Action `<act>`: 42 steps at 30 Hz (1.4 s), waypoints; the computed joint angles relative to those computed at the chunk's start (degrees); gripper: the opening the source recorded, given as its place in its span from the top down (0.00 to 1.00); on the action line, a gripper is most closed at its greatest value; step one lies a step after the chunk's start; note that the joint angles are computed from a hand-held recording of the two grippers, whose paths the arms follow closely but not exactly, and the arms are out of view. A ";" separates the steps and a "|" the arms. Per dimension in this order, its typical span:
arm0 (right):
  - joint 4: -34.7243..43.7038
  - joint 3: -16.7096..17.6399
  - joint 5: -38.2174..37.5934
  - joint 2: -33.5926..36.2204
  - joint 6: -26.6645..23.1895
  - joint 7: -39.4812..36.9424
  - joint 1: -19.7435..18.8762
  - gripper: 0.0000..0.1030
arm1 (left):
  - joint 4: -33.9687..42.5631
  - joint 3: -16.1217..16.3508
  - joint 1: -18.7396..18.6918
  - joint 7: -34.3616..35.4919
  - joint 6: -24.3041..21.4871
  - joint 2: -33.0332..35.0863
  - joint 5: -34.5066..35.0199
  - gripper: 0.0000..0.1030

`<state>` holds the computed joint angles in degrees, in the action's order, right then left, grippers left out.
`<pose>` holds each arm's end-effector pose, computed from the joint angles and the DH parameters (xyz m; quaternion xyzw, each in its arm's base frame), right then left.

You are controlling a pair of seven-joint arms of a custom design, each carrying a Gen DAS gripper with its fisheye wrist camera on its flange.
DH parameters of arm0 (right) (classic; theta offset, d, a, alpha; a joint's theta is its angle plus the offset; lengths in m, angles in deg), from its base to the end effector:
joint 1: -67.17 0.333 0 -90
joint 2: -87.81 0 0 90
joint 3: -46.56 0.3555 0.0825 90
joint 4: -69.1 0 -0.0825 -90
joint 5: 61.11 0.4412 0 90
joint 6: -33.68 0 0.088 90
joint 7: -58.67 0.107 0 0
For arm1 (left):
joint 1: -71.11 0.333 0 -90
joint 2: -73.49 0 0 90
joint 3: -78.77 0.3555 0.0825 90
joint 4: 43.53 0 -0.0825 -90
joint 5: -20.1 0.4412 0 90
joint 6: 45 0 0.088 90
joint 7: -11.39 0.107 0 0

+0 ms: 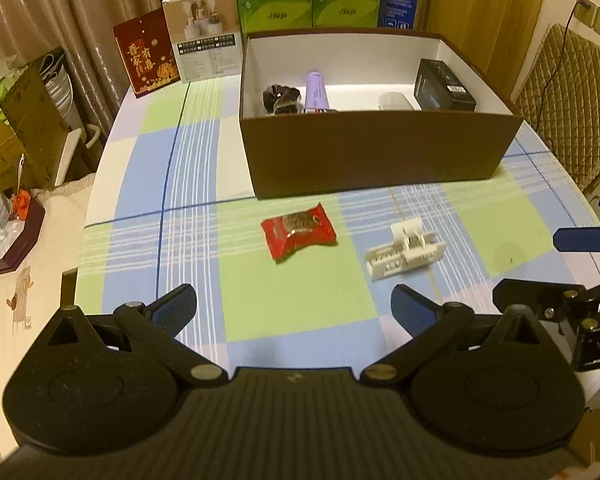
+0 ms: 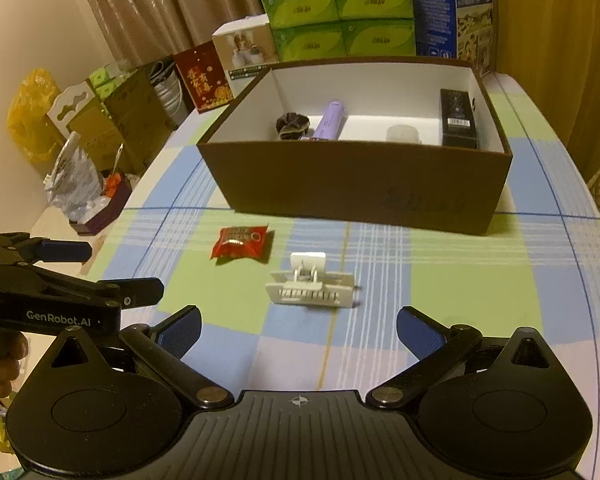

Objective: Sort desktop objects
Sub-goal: 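Withdraw both tools from the brown box toward the clip and candy, then grasp the white plastic clip with the right tool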

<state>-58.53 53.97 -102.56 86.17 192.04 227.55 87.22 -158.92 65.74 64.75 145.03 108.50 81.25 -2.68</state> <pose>0.5221 0.3033 0.4461 -0.5609 0.7549 -0.1795 0.2885 0.6400 -0.2072 0.4539 -0.3679 0.8819 -0.2614 0.1360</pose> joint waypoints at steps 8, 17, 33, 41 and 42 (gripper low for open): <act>-0.19 -0.05 2.22 0.93 0.16 -1.41 0.66 0.02 | -1.10 0.60 -0.01 -1.54 -0.91 -0.36 1.83 0.01; -0.27 -0.74 4.95 2.26 1.23 -2.52 1.18 0.02 | -1.03 0.94 0.03 -4.38 -1.91 0.46 4.88 0.01; 2.18 -4.01 -1.99 7.41 3.45 4.04 2.52 0.02 | 1.99 0.05 1.00 -4.51 -0.26 5.34 6.63 0.01; 4.60 -5.80 -0.83 10.93 2.95 1.28 3.70 0.02 | 5.93 -0.36 1.30 -4.54 0.50 10.04 8.81 0.02; 5.03 -6.24 -1.34 11.42 2.91 1.76 4.04 0.02 | 6.44 -0.41 1.32 -4.73 0.52 10.58 9.26 0.02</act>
<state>-53.50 47.73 -103.90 97.59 194.96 229.31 91.26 -152.49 65.33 66.07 140.30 109.02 91.84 6.58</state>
